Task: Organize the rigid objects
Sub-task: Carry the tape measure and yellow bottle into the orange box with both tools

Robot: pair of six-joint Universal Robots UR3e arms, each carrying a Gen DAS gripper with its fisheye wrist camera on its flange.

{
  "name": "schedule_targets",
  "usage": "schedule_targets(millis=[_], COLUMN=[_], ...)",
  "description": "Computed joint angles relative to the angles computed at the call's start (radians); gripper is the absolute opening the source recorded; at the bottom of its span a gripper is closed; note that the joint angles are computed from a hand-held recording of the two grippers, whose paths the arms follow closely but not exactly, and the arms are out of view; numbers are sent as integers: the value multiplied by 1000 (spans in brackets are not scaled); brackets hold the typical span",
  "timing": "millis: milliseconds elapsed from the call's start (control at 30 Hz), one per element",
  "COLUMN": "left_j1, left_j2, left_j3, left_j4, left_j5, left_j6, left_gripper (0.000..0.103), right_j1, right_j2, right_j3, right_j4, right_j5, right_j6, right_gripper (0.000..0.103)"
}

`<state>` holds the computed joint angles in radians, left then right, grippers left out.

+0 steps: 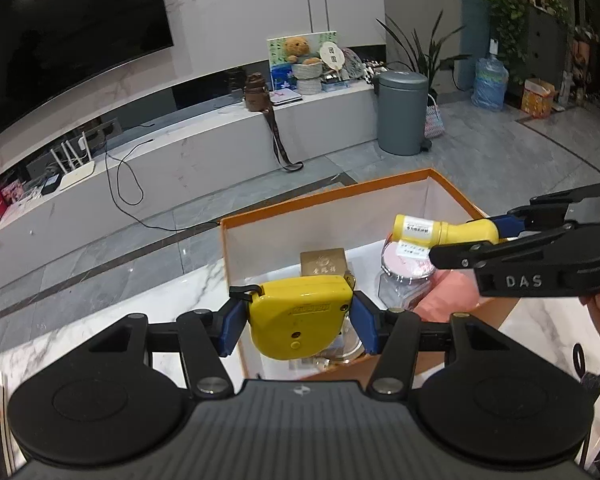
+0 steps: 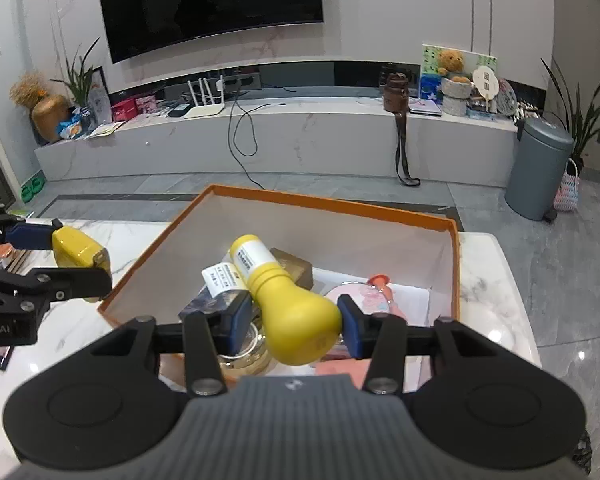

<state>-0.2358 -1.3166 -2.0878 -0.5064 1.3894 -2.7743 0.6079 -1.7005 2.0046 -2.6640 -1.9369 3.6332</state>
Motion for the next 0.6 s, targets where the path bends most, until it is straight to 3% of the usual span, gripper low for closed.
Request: schedule_targets(millis=[233,600], left_j1=[-104,-177], left_j2=[-195,-447], left_j3=[123,316], left_j4=[15,-46], left_j5=[95,239], left_j6=[-31,-19], left_gripper=[64,64], right_j1=[-74,-130], right_j2=[11,137], right_j3=[46,-24], right_j4=[-25,24], right_j5=[49,111], right_j6=[42,141], right_gripper=[46,46])
